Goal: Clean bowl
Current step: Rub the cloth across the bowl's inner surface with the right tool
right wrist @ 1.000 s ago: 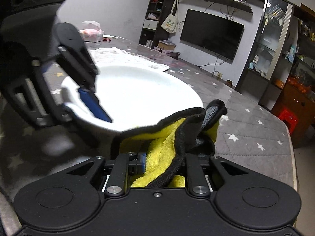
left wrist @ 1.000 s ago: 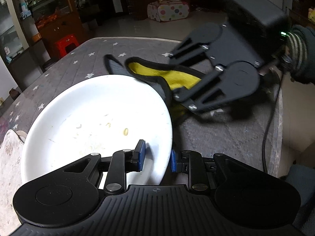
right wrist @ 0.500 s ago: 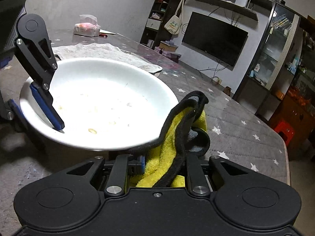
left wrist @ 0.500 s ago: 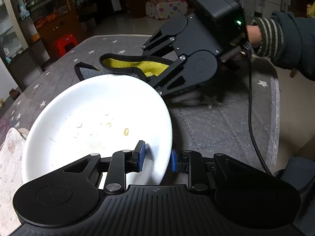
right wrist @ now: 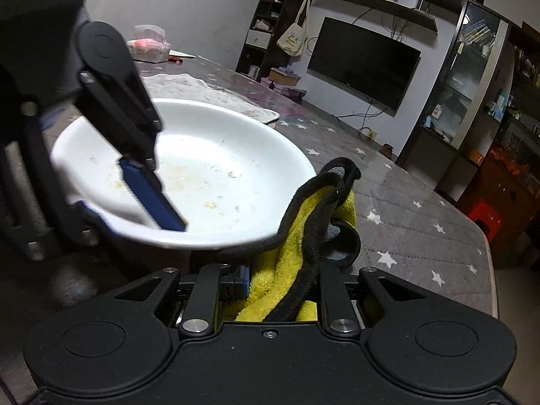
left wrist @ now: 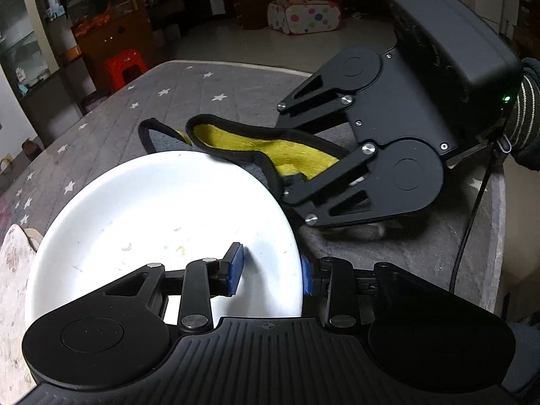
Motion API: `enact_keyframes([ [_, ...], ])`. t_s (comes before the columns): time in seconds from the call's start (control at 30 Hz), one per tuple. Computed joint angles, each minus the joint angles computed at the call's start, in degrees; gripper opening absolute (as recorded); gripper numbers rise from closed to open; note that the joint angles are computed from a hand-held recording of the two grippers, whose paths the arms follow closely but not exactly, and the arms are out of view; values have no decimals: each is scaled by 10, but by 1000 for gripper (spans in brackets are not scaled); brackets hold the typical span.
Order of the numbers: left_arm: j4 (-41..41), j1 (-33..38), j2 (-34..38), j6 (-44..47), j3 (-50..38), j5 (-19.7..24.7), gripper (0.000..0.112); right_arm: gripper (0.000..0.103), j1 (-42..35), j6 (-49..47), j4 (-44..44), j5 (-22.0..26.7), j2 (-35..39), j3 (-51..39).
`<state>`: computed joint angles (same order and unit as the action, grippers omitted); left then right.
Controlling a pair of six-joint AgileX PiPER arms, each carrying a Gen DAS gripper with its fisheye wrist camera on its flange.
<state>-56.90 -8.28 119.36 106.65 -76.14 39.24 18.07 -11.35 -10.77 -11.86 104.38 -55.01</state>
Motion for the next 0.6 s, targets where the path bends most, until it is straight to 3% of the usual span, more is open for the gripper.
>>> enact_keyframes([
  [0.6, 52, 68, 16, 41, -36, 131, 31, 20, 48, 1, 13, -19, -117, 146],
])
